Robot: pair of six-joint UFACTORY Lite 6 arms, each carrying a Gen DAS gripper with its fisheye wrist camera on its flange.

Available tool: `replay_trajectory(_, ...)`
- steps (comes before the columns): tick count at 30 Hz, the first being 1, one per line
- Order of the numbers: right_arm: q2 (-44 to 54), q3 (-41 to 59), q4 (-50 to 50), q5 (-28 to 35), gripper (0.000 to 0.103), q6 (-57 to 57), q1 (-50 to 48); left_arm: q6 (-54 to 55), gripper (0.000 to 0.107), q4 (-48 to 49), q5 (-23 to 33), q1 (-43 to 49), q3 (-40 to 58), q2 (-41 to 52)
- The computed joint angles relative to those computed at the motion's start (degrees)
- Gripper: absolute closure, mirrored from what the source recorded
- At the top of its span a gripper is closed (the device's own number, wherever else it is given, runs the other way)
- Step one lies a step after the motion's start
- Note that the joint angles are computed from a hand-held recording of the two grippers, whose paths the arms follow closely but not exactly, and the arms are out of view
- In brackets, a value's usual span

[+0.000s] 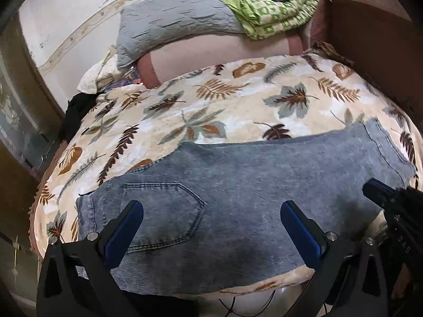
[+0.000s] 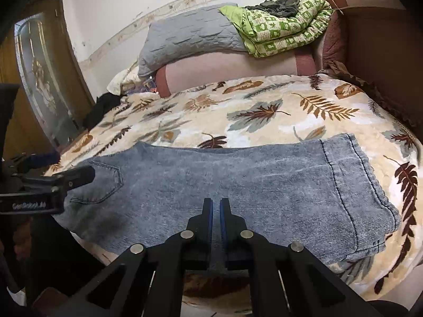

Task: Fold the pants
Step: 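Move the right tool down to the jeans leg hem at the bed edge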

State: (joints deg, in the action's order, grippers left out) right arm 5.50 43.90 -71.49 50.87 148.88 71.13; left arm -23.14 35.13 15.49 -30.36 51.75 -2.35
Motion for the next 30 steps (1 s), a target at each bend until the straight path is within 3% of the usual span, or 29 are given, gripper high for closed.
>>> replay_trajectory(12,0.5,0.7,3.8,-0.3,0.096,-2.5,-1.6,-5.2,0.004,5.3,1.9,-4.1,-1.1,0.1)
replay_trajectory(25,3.5,4.0,5.8,-0.6,0.096,-7.3,-2.6,-2.8,0.004,2.9,0.9,-2.6,-1.1,1.1)
replay_trajectory(30,-2.8,-2.5,5.1,0.2,0.096,-1.2,-1.8,-3.2,0.004,3.2,0.0,-1.6,-1.3,2.5)
